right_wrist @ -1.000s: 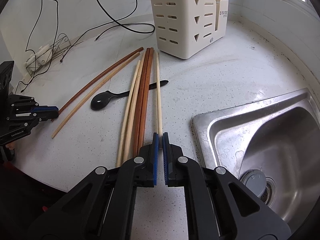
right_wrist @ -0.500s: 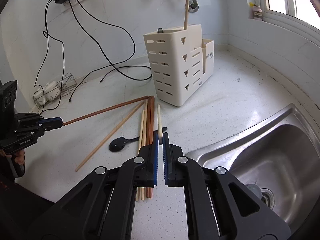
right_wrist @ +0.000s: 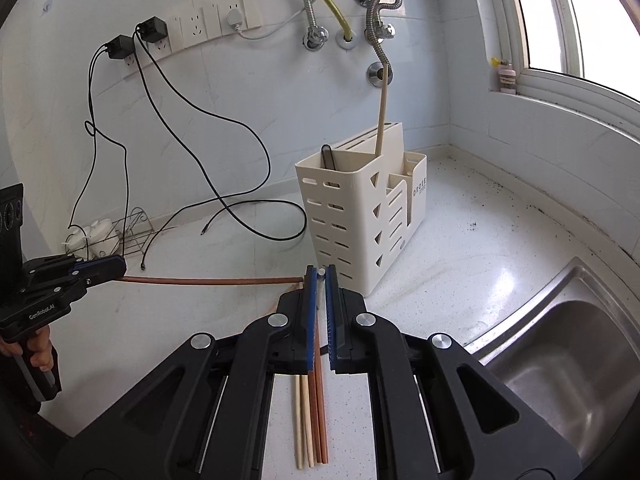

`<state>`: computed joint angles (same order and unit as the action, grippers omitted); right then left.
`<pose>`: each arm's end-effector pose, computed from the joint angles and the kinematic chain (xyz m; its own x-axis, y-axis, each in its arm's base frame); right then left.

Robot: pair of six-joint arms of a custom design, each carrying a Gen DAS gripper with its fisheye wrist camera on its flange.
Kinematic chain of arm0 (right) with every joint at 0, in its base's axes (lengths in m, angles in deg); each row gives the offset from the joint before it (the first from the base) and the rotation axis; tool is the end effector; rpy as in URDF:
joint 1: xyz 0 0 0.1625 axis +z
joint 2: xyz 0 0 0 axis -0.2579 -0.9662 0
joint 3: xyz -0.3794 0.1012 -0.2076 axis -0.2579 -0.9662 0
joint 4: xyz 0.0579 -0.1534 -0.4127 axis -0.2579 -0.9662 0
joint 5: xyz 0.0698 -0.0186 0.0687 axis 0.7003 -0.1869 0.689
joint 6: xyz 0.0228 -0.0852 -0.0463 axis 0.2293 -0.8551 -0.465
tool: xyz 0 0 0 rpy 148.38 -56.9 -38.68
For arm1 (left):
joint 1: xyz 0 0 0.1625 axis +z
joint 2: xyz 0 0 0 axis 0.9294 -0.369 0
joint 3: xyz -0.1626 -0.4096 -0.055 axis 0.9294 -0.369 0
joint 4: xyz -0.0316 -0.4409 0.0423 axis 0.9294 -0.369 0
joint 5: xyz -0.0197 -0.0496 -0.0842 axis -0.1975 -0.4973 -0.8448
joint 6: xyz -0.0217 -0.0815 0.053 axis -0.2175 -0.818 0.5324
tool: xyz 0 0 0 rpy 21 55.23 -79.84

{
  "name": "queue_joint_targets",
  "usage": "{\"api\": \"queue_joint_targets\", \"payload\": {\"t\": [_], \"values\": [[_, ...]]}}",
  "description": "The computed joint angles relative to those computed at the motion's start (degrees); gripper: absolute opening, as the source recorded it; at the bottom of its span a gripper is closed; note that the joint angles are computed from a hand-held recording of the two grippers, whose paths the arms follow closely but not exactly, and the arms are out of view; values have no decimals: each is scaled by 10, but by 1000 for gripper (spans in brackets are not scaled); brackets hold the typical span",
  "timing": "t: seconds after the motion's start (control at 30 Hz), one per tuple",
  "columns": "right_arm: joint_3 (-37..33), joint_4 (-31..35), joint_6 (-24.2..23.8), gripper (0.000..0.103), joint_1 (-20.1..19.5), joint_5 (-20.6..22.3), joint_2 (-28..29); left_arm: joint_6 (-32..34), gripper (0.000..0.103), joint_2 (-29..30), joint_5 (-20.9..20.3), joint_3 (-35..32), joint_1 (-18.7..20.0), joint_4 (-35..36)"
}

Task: Organize utensils
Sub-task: 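Lift both chopsticks and carry them above the cream holder with both tools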

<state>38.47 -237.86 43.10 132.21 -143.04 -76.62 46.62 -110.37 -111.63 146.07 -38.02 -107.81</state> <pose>0.3779 -0.4918 0.1328 -0.7197 -0.5000 0.4817 -0.6775 0.3539 -0.6448 -0.2100 -0.3798 0.3638 -0.7449 0.0436 -0.6657 0.5684 0.5641 -0.5990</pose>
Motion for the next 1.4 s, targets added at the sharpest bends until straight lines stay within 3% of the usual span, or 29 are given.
{"api": "queue_joint_targets", "payload": {"t": [0.5, 0.7, 1.1, 1.4], "values": [[-46, -12, 26, 4, 12, -15, 23, 179, 4, 84, 3, -37, 29, -230], [-63, -2, 25, 4, 13, -18, 29, 252, 4, 126, -17, -69, 53, -323], [-83, 5, 8, 4, 17, -33, 40, 329, 4, 175, -54, -112, 83, -404], [-93, 16, 15, 4, 15, -35, 45, 350, 4, 184, -65, -124, 96, -422]]}}
